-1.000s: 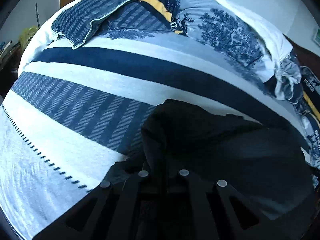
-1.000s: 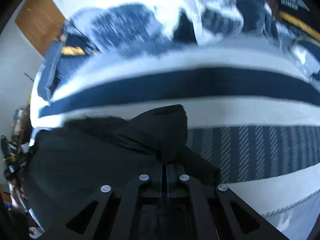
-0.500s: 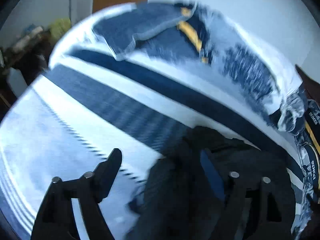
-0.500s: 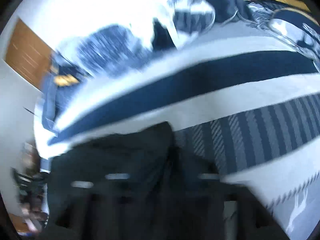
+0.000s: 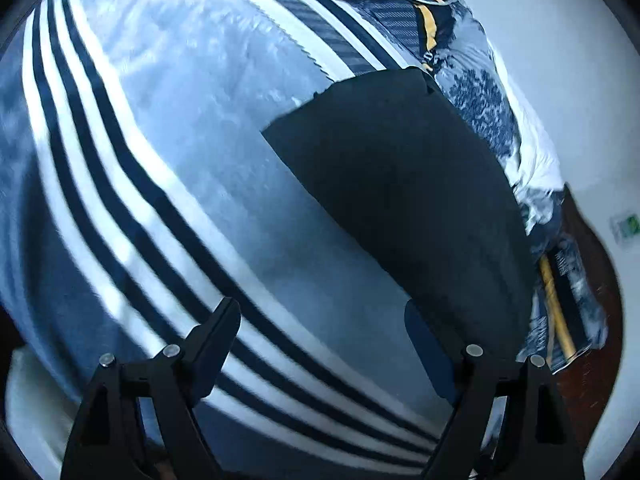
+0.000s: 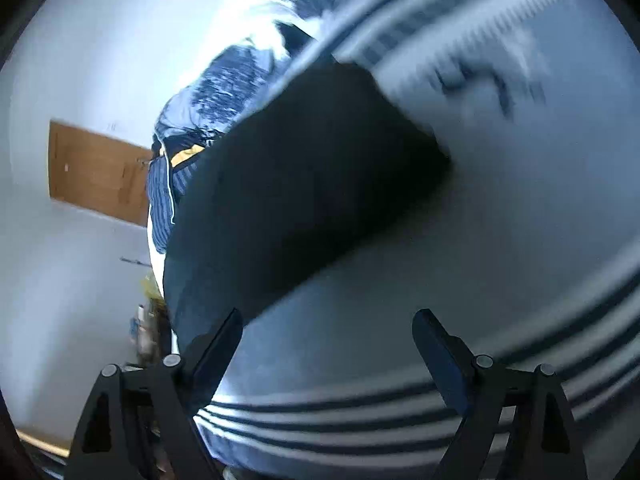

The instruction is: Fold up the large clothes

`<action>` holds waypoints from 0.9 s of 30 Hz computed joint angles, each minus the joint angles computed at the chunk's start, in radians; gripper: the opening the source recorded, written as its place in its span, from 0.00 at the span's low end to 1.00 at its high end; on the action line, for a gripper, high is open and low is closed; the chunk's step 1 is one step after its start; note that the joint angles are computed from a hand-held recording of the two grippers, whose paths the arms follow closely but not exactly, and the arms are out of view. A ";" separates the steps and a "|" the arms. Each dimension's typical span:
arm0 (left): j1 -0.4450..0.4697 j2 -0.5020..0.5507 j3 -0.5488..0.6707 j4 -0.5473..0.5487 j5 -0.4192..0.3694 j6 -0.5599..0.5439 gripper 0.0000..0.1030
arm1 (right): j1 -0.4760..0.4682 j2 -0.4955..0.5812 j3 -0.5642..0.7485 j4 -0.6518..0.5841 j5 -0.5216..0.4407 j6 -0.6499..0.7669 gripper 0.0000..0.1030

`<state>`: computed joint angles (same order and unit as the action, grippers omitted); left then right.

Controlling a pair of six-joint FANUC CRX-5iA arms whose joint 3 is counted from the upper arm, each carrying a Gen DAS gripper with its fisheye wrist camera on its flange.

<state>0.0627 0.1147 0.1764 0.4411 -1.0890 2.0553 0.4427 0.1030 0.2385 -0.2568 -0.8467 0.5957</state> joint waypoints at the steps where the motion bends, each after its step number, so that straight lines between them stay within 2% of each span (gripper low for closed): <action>1: 0.002 0.007 0.001 0.004 0.015 0.023 0.82 | -0.008 0.006 0.004 -0.022 0.009 0.011 0.86; 3: 0.008 0.012 -0.019 0.045 0.083 0.020 0.82 | -0.023 0.005 0.003 -0.046 0.029 0.012 0.87; 5: 0.023 0.050 -0.004 0.093 0.106 0.022 0.82 | -0.052 0.004 -0.004 -0.075 0.066 -0.005 0.87; 8: 0.036 0.121 0.039 0.128 0.086 0.031 0.82 | -0.117 0.028 0.007 -0.193 0.091 -0.006 0.87; 11: 0.033 0.156 0.070 0.110 0.085 0.048 0.81 | -0.160 0.070 0.045 -0.276 0.090 0.027 0.86; 13: 0.031 0.189 0.124 0.075 0.070 0.086 0.74 | -0.169 0.097 0.074 -0.286 0.093 0.039 0.86; 14: 0.029 0.204 0.148 0.066 0.061 0.099 0.71 | -0.174 0.114 0.092 -0.278 0.094 0.034 0.82; 15: 0.028 0.212 0.156 0.074 0.066 0.098 0.63 | -0.178 0.125 0.101 -0.268 0.100 0.015 0.76; 16: 0.031 0.219 0.155 0.101 0.075 0.084 0.51 | -0.188 0.139 0.112 -0.287 0.113 0.013 0.63; 17: 0.032 0.236 0.169 0.118 0.075 0.074 0.45 | -0.203 0.150 0.126 -0.311 0.105 0.024 0.53; 18: 0.031 0.250 0.187 0.125 0.070 0.068 0.33 | -0.207 0.162 0.138 -0.322 0.103 0.030 0.48; 19: 0.033 0.250 0.197 0.118 0.065 0.063 0.17 | -0.215 0.167 0.146 -0.340 0.097 0.048 0.34; 20: 0.034 0.246 0.210 0.101 0.056 0.058 0.12 | -0.229 0.178 0.167 -0.369 0.074 0.083 0.25; 21: 0.036 0.237 0.213 0.089 0.052 0.044 0.07 | -0.234 0.178 0.174 -0.367 0.061 0.101 0.21; 23: 0.036 0.200 0.209 0.054 0.053 0.011 0.05 | -0.230 0.157 0.164 -0.351 0.056 0.116 0.10; 27: 0.061 0.096 0.120 0.074 0.044 -0.045 0.03 | -0.177 0.081 0.109 -0.239 0.059 0.086 0.06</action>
